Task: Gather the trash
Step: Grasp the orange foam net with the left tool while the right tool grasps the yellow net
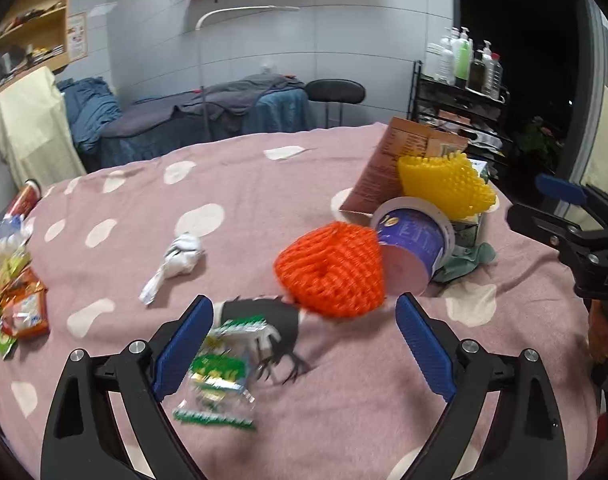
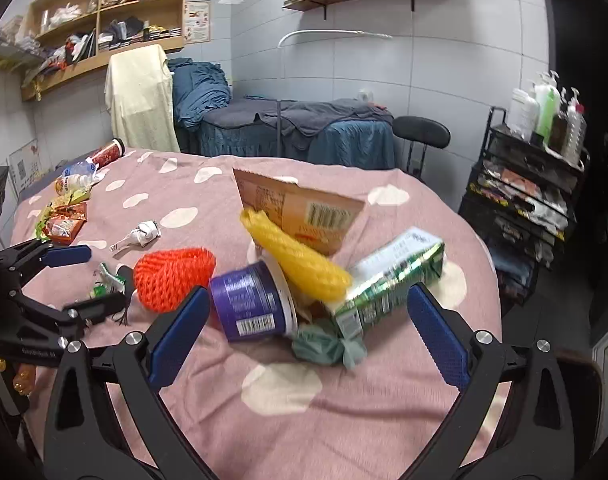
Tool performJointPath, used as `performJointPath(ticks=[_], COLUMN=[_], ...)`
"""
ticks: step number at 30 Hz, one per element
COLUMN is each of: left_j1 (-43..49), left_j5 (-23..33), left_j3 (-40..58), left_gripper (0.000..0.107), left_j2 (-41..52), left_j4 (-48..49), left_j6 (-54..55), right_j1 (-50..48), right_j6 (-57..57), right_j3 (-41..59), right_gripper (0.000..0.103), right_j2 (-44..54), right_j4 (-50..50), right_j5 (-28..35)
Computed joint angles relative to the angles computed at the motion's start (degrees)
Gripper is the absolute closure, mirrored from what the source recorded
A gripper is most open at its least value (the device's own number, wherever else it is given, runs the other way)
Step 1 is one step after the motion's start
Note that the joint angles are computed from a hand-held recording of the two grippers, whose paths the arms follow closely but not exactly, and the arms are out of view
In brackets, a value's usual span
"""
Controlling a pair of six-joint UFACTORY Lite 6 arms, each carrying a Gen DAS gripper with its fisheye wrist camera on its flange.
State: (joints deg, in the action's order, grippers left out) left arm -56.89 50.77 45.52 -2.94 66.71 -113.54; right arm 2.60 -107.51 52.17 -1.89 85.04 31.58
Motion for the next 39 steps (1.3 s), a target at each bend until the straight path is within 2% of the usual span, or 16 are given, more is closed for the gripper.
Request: performJointPath(ticks=[3, 5, 7, 9, 10, 11, 12, 14, 17, 20, 32, 36, 39], left_j1=[4.26, 7.16, 8.74, 9.32, 9.47, 9.55, 9.6, 9.18, 8.41, 6.44, -5.67, -9.17, -10.58], left_j5=[-4.98, -8.99, -10.65, -11.03, -11.23, -11.39, -11.58, -11.22, -9.89, -7.01, 6.66, 9.51, 9.2], left_j3=[1.98, 2.65, 3.13, 3.73, 3.87, 4.03, 4.06, 3.5, 2.63, 2.05, 4.05, 7.39, 10.65], left_gripper=[0.015, 0.015, 0.016, 0.026, 0.038, 0.046, 0.049, 0.068, 0.076, 0.08, 0.081, 0.081, 0.081], left_j2=[2.91, 4.11, 5.23, 6.13, 6.37, 6.51, 6.55, 5.91, 3.93, 1.91, -2.56, -0.49, 2.43], left_j4=[0.47, 0.7, 0.57, 0.46, 0.08, -0.52, -1.06, -1.38, -0.67, -0.38, -0.35, 0.62, 1.66], left_j6=[2.37, 3.64, 4.16, 4.49, 4.81, 5.21, 5.44, 5.12, 3.59, 1.76, -4.94, -6.0, -5.96], right_j1=[3.64, 5.04, 6.1, 7.39, 7.79, 8.21, 8.47, 8.46, 7.91, 6.69, -3.84, -10.2, -14.42], right_j6=[-4.01, -2.63, -2.04, -1.49, 0.15, 1.69, 1.84, 0.13, -4.4, -3.56, 2.3, 3.19, 3.47], right_j3=[3.44, 6.19, 8.87, 10.56, 11.41, 11.96, 11.93, 11.09, 8.15, 6.1, -2.15, -4.23, -5.0], right_gripper=[0.011, 0.022, 0.031, 0.053, 0.067, 0.077, 0.08, 0.087, 0.088, 0.089, 0.088, 0.088, 0.089], right_j2=[3.69, 6.33, 9.15, 11.07, 11.95, 12.57, 12.81, 12.18, 9.11, 6.0, -5.96, -9.22, -10.08], right_j4=[3.18, 2.04, 1.43, 0.11, -1.93, -3.66, -4.1, -3.14, 1.06, 0.8, -3.05, -4.6, -5.34], right_j5=[-4.36, -5.64, -6.41, -7.79, -8.0, -8.16, -8.18, -7.69, -6.41, -4.21, 8.03, 13.66, 16.3])
